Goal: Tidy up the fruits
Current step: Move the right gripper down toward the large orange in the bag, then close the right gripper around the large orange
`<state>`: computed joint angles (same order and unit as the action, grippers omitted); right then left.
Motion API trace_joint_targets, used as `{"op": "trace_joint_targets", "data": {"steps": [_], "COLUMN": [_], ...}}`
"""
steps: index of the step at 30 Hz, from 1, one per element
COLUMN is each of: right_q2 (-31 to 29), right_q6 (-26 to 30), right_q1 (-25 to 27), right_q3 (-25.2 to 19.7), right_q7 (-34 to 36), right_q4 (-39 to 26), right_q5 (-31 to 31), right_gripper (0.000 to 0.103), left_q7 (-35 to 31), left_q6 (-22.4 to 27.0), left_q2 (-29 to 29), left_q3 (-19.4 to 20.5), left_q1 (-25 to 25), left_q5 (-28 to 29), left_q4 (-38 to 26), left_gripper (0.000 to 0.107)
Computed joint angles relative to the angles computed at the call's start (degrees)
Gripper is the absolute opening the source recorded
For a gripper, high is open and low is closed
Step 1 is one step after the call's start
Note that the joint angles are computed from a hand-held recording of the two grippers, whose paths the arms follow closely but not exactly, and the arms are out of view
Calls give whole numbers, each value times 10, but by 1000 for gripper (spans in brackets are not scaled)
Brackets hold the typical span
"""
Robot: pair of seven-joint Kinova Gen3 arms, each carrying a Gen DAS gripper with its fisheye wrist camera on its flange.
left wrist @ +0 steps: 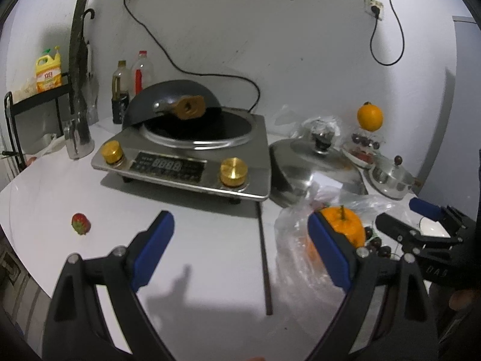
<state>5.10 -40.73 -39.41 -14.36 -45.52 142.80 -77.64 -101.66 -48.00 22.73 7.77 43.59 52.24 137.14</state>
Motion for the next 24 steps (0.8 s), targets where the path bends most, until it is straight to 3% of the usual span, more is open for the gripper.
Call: {"op": "trace_joint_targets", "data": {"steps": [14,24], "right_q2": [71,113], "right_q6": [63,109], "right_q1": [5,-2], "right_q3": [53,95], "right_q7": [-43,-47], "right_q4": [-40,-70], "right_q5": [83,109], "right_gripper": [92,92], "left_q7": [46,52], "left_q6": [30,45], "left_q2": [24,40], "left_q3": [-21,-35], "left_q1": [-48,-56], "left_q5": [-70,-82], "left_q4": [3,-6], "left_gripper": [92,92]}}
